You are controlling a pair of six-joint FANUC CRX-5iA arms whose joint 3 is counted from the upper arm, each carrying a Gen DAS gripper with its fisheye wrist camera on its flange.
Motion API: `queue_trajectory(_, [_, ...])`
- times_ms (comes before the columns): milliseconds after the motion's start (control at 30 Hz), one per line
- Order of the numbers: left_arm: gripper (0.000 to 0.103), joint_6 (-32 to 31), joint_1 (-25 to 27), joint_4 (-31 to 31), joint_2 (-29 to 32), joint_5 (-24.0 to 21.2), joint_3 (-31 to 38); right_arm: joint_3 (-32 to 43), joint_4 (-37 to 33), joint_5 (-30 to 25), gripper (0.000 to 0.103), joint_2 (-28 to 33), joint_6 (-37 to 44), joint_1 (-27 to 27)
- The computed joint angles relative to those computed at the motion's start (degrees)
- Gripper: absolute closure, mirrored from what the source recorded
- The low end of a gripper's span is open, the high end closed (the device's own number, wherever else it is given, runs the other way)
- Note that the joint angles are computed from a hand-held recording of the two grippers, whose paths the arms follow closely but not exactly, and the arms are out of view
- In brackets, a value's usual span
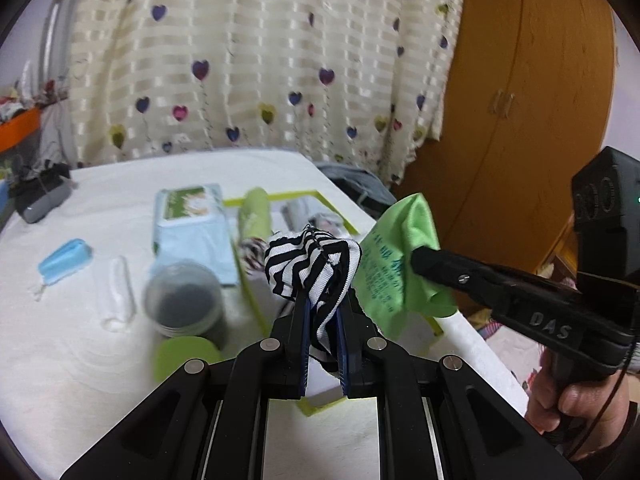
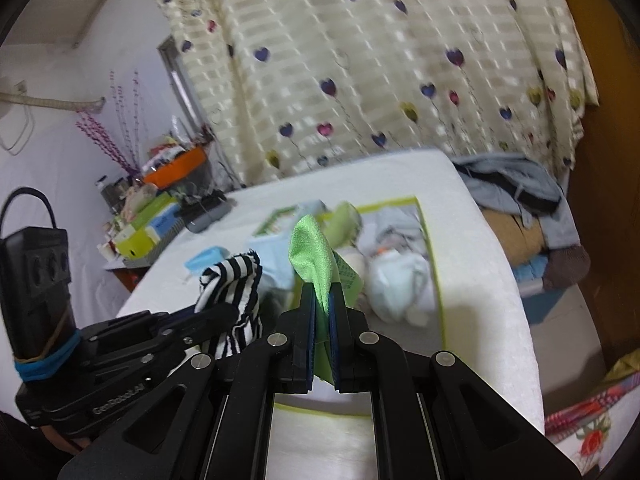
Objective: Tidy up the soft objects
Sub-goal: 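Carry the striped sock with the left tool while the right carries the green cloth over the box, then lower both items into the box and open both tools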
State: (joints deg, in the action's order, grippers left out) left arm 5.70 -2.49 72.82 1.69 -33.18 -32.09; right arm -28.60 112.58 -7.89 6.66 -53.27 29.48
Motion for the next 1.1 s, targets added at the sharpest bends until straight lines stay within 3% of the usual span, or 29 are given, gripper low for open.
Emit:
queue_trajectory(200, [0.092,2.9,-0.6,-4.6,2.9,-0.7,1.9,-1.2,-14.2,-0.6,0.097,1.6,10.8,2.2])
queue_trajectory(400, [0.092,9.1,-0.3,-12.2,6.2,-2.8,5.0,0.4,-38.1,-4.7,0.097,3.8,30.4,7.6])
queue_trajectory(533, [0.092,14.3,-0.1,-17.1,8.6,-3.7,7.7,2.0,-46.0,-5.9,0.097,5.0,37.5,8.9])
queue_trajectory(800, [0.092,20.5,-0.2,-21.9,11.8,-3.4,11.4,5.6,-53.1,-7.0,0.097,7.9,45.1,9.2])
queue_trajectory(1100, [0.092,21.9,-1.3,-21.3,13.5,-0.8,13.6,9.3,-56.6,-6.9,0.097,10.5,50.3,8.3])
